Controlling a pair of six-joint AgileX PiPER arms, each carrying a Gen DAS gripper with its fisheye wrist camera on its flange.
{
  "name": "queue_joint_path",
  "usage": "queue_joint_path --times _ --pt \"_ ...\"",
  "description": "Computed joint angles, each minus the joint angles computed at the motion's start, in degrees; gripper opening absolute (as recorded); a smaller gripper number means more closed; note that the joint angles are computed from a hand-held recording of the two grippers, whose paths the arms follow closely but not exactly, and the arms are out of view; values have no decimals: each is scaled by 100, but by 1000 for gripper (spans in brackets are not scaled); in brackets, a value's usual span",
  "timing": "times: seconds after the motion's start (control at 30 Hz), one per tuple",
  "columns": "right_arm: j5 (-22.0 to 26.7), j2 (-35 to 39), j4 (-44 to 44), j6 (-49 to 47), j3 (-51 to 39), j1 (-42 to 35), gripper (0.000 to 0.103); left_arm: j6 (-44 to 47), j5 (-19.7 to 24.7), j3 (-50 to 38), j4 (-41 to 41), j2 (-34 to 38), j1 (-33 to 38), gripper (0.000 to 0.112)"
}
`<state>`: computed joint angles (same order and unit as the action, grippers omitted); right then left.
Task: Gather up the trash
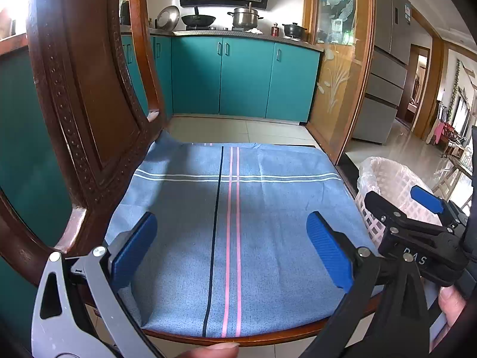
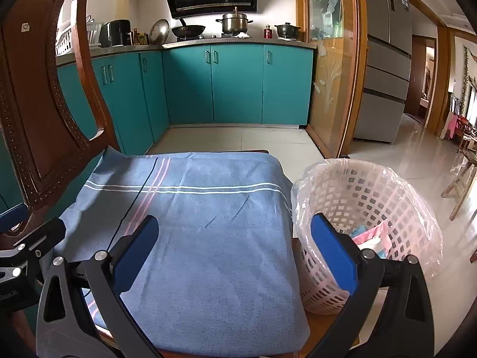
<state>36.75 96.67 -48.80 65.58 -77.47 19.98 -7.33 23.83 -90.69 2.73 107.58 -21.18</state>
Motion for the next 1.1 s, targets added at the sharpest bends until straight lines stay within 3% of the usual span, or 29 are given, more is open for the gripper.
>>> queue_joint_path --times 1.1 --pt "-12 20 16 -6 -13 -8 100 131 -50 47 -108 14 6 100"
